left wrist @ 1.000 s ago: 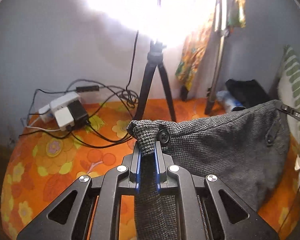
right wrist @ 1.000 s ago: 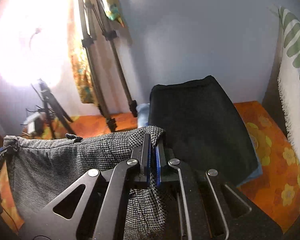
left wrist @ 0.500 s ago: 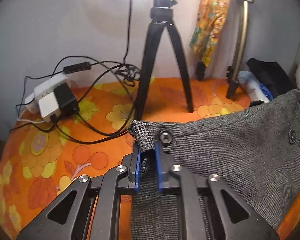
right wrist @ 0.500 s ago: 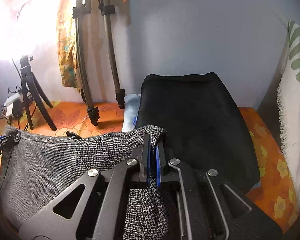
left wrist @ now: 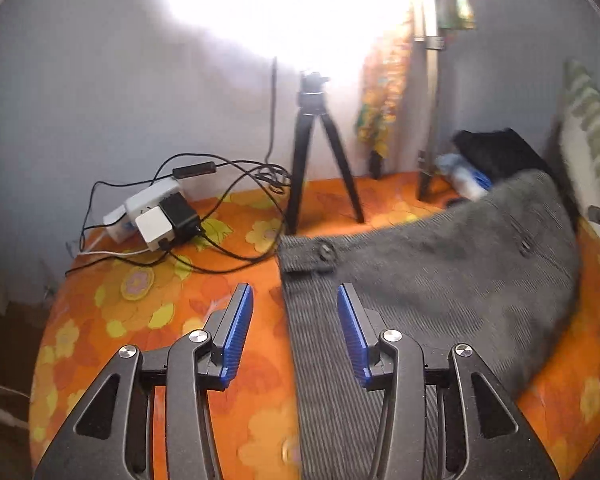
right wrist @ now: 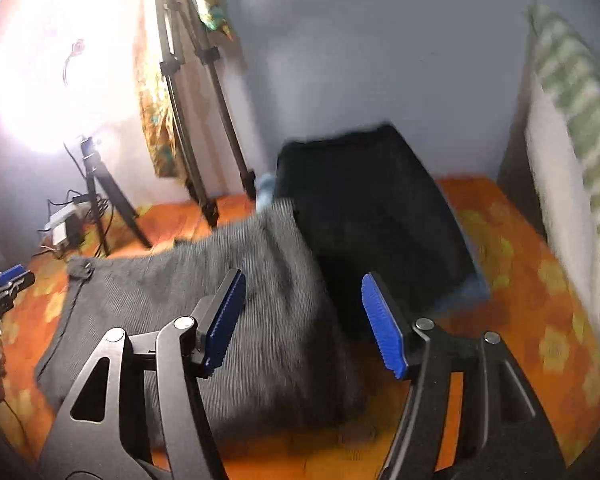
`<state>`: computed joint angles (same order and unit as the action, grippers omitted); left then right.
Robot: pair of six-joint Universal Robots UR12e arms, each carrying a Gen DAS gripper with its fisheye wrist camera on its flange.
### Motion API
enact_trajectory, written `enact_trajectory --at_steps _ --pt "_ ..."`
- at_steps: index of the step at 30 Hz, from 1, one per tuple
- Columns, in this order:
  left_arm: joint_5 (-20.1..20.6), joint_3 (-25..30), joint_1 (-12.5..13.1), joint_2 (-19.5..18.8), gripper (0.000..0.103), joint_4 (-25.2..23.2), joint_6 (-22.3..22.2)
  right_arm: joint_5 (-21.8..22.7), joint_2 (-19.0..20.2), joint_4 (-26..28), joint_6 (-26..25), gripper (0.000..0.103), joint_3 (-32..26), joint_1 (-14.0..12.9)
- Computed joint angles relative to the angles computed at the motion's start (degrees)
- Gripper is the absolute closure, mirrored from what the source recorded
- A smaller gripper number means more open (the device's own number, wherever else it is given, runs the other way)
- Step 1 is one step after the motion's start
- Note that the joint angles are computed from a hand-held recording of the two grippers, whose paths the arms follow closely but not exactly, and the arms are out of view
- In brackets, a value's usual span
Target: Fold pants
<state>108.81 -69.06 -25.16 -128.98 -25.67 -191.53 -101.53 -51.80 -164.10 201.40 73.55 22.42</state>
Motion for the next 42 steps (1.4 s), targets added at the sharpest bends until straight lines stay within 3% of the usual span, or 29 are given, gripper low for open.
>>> enact_trajectory --at_steps 4,10,14,19,23,30,32,34,37,42 --pt "-1.5 -5.1 -1.1 2.9 0.06 2.4 1.0 5.5 -2.5 1.3 5.0 0.039 4.8 -0.6" --pt "-8.8 -10.9 -2.0 6.0 0.06 2.2 -2.0 10.1 -3.8 2.4 7.4 0.039 8.6 -0.1" --pt "-13.7 -12.1 -2.4 6.1 0.06 0.5 -2.8 13.0 -3.3 2.3 7.2 0.039 9.0 0.8" --pt "-14.8 -11.6 -3.0 5.1 0.061 -1.1 -1.5 16.3 -1.1 4.4 5.8 0.039 6.4 1.8" --pt "-13.5 -10.6 -3.1 4.3 0.06 -0.7 -1.3 17.9 1.1 6.7 6.4 0.039 3.2 2.3" --pt "-13.3 -9.1 -2.9 2.8 0.061 -1.3 -0.1 16.1 4.3 9.0 7.3 0.037 -1.7 3.3" --pt "-13.2 -8.8 -3.0 2.6 0.061 -1.7 0.3 16.7 4.8 9.6 8.2 0.047 -2.6 3.3" --pt "-13.1 -9.1 -3.2 2.8 0.06 -1.4 1.1 18.8 4.9 10.6 9.9 0.071 -3.1 2.9" --pt "-13.3 -10.1 -3.5 3.7 0.061 -0.1 2.5 21.5 4.1 8.3 11.4 0.087 -2.6 2.2" --pt "-16.7 -10.3 -3.6 4.0 0.06 -1.1 3.1 23.8 2.6 2.4 11.6 0.091 -1.8 1.3"
